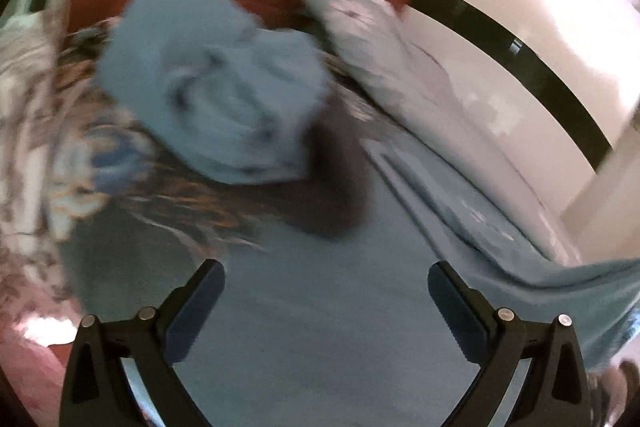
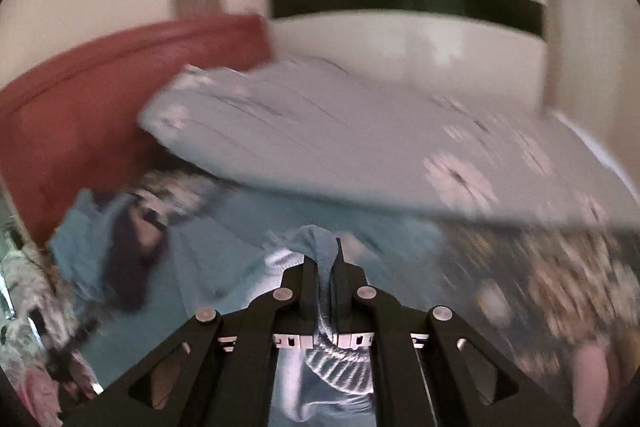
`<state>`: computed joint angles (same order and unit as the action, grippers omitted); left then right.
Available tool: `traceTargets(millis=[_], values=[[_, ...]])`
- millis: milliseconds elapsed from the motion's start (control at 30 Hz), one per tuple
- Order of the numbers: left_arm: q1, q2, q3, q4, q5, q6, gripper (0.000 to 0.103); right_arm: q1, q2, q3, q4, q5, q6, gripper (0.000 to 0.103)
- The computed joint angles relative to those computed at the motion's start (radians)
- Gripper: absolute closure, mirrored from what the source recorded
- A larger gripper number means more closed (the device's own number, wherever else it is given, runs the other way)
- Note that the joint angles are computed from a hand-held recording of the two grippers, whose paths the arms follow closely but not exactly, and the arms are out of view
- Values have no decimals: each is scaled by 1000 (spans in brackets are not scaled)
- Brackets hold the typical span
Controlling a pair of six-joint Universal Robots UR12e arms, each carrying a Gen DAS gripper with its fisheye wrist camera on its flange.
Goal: Fold clothes
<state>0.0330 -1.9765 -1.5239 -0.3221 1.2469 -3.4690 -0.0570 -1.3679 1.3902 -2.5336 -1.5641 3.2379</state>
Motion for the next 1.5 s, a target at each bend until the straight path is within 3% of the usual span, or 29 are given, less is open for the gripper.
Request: traceTargets(millis=[267,367,467,667,733,800,867,900,1033,1167,1200,1367,1433,1500], values=[[-70,-43,124,-195,-100,146,0,-131,-107,211,35,-98,96,99],[-80,-77,190,-263,-177,144,0,-179,-111,245,18,-118,187,99],[-91,-119,271,-368,-217,148,0,-201,-102,258,55,-103,187,99],[-129,-199,409,-532,-181,182,1,-214,-114,289,34,-75,145,98],[-134,-224,448,-579,-188,174,1,-215,-123,292,33,-73,124,92],[-140,-245,479,-614,-193,167,1,-213,-133,299,21,-84,112,64],[-143,-265,506,-650,-196,158,1,-212,-154,326,-30,-95,105,45],[-144,-273,517,-666,-201,153,1,-213,-164,337,-44,-97,104,41],[-150,-288,539,-665,-198,139,1,-208,-197,366,13,-41,69,41],[-151,-299,552,-659,-202,111,1,-200,-176,391,76,155,8,41],[-151,-299,551,-653,-205,112,1,-192,-161,390,84,175,4,41],[-140,-298,537,-625,-253,95,1,-193,-101,386,46,244,135,43],[-133,-298,531,-616,-280,83,1,-195,-90,387,22,257,176,52],[-132,-302,537,-619,-287,80,1,-201,-90,396,-21,282,193,91]])
